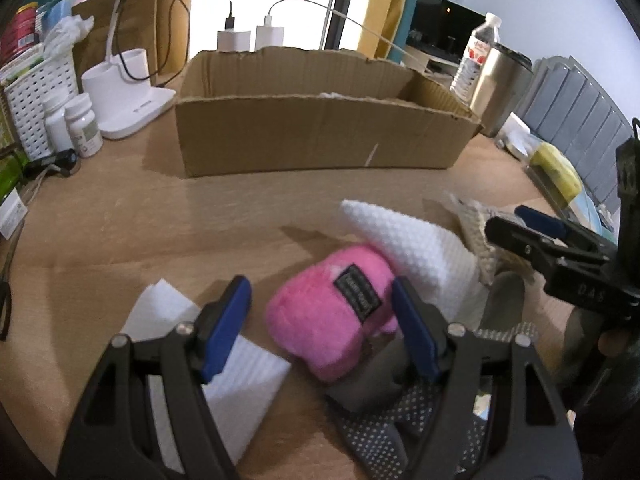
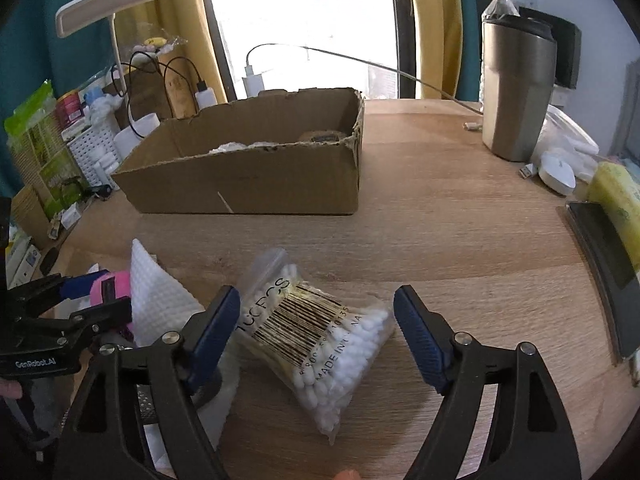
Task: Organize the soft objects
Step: 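Grasp the pink plush with the left tool while the right tool grasps the cotton swab bag, then carry the pink plush and cotton swab bag over the cardboard box with both tools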
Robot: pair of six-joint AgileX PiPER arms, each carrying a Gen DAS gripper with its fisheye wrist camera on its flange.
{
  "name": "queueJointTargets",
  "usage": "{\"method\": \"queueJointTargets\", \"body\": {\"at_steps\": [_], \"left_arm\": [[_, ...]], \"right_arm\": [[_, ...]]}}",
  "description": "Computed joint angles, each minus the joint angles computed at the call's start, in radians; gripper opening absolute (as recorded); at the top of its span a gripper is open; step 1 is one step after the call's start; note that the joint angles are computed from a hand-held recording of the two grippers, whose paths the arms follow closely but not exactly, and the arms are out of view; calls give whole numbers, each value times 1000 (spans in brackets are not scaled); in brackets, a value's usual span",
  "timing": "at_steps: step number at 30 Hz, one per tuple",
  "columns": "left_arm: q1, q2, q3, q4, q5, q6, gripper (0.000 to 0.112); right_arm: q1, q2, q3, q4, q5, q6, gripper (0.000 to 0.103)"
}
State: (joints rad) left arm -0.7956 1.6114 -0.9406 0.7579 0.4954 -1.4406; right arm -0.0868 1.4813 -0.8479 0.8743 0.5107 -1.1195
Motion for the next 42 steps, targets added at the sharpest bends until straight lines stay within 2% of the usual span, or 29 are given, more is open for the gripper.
{"method": "queueJointTargets", "body": {"at_steps": [6, 7, 9, 15, 19, 24, 27, 29, 34, 37, 39, 41, 42], "left_arm": [[8, 2, 11, 14, -35, -3, 72], [10, 0, 15, 15, -45, -2, 63], [12, -4, 21, 6, -72, 18, 54], [-4, -25, 43, 65, -91, -44, 42], [-22, -57, 62, 141, -75, -121, 37], [-40, -90, 83, 189, -50, -167, 34], [-34, -90, 94, 189, -67, -175, 32], [-38, -89, 91, 192, -66, -174, 32], [-39, -126, 95, 205, -48, -184, 32], [-35, -151, 103, 205, -40, -186, 32], [-34, -162, 102, 201, -33, -181, 32], [-37, -172, 102, 200, -22, -180, 32], [-39, -178, 101, 200, -16, -179, 32]], "right_arm": [[0, 2, 0, -11, 1, 9, 82], [4, 2, 0, -20, -4, 18, 82], [12, 4, -1, -40, -11, 37, 82], [30, 16, -12, -86, -19, 85, 82], [20, 10, -6, -62, -13, 65, 77], [-5, -6, 4, -31, 18, 38, 76], [-14, -13, 11, -31, 20, 46, 81], [-11, -17, 23, -31, -3, 43, 88], [-7, -9, 16, -74, -16, 94, 92], [-7, 35, -29, -124, 43, 154, 93], [5, 33, -32, -149, 41, 177, 91], [4, 31, -31, -122, 58, 144, 71], [1, 31, -33, -106, 77, 131, 70]]}}
